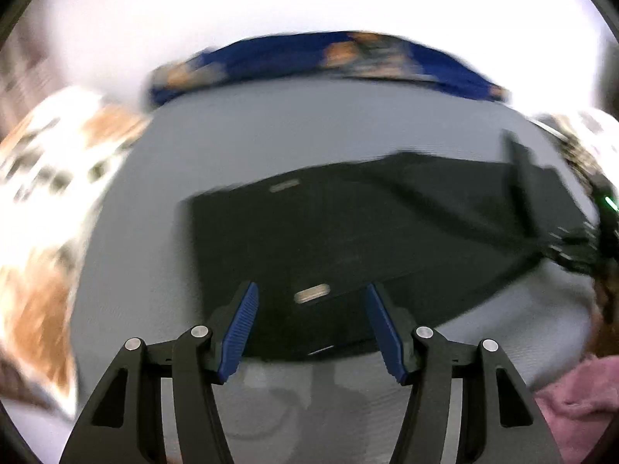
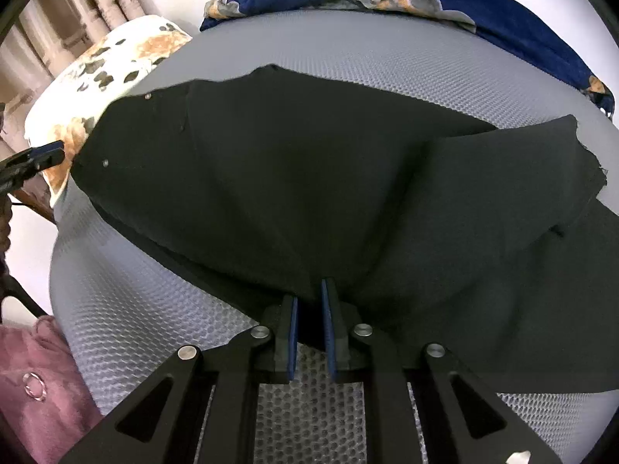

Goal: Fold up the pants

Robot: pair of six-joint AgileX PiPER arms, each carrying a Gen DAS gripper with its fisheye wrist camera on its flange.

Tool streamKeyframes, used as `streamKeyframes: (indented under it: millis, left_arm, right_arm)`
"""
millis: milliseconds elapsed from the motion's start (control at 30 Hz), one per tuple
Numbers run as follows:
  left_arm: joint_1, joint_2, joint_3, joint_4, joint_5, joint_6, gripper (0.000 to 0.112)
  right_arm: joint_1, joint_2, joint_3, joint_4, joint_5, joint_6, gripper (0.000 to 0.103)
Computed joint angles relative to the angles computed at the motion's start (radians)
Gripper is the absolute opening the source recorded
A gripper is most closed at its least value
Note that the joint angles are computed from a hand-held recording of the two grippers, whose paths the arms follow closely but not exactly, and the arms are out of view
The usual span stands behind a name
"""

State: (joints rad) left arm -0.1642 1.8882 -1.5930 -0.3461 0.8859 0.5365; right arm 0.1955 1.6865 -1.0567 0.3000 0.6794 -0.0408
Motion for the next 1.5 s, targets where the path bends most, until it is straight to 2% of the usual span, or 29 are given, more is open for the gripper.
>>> streamKeyframes:
  millis: [200, 467, 533, 567, 633, 667, 767, 833, 967, 1100, 1267, 1500]
  left_arm:
    - [-0.214, 0.098, -0.107, -0.137, 0.042, 0.175, 0.059]
    - [-0.379, 0.254, -0.277, -0.119, 0.075, 0.194, 0.056]
    - [-0.409, 0.294, -0.321, -0.084, 0.086, 0.172, 0.047]
    - [-0.428, 0.307, -0.328, -0.073, 0.088, 0.160, 0.037]
    - [-0.450, 0.354, -0.382, -0.043, 0.107, 0.123, 0.024]
    - [-0.455, 0.373, -0.406, -0.032, 0.116, 0.109, 0.013]
    - [-0.439, 0.411, -0.471, -0.047, 0.169, 0.079, 0.005]
    - [-0.433, 0.408, -0.467, -0.057, 0.171, 0.074, 0.005]
    - [-0.438, 0.412, -0.469, -0.048, 0.172, 0.057, 0.005]
    - [-0.433, 0.427, -0.489, -0.055, 0.190, 0.031, 0.005]
    - [-0.433, 0.444, -0.514, -0.053, 0.207, -0.005, 0.005]
    - [-0.426, 0.474, -0.560, -0.060, 0.245, -0.050, 0.005]
  right_arm:
    - [-0.061, 0.005, -0.030, 0.123, 0.034, -0.070, 0.013]
    - [-0.068, -0.001, -0.054, 0.132, 0.038, -0.082, 0.013]
    - [-0.074, -0.003, -0.050, 0.147, 0.037, -0.097, 0.013]
    - [-0.078, -0.004, -0.049, 0.155, 0.036, -0.106, 0.013]
    - [-0.088, -0.008, -0.042, 0.167, 0.040, -0.125, 0.014]
    - [-0.090, -0.007, -0.047, 0.156, 0.053, -0.120, 0.015]
    - [-0.114, -0.046, -0.025, 0.137, 0.056, -0.123, 0.029]
    - [-0.166, -0.095, 0.013, 0.162, 0.035, -0.151, 0.038]
    - [-0.346, -0.114, 0.048, 0.222, 0.005, -0.202, 0.038]
    - [-0.569, -0.025, 0.018, 0.328, -0.043, -0.280, 0.040]
    - [-0.743, 0.146, -0.103, 0.466, -0.023, -0.327, 0.040]
    - [-0.810, 0.281, -0.217, 0.629, -0.004, -0.332, 0.035]
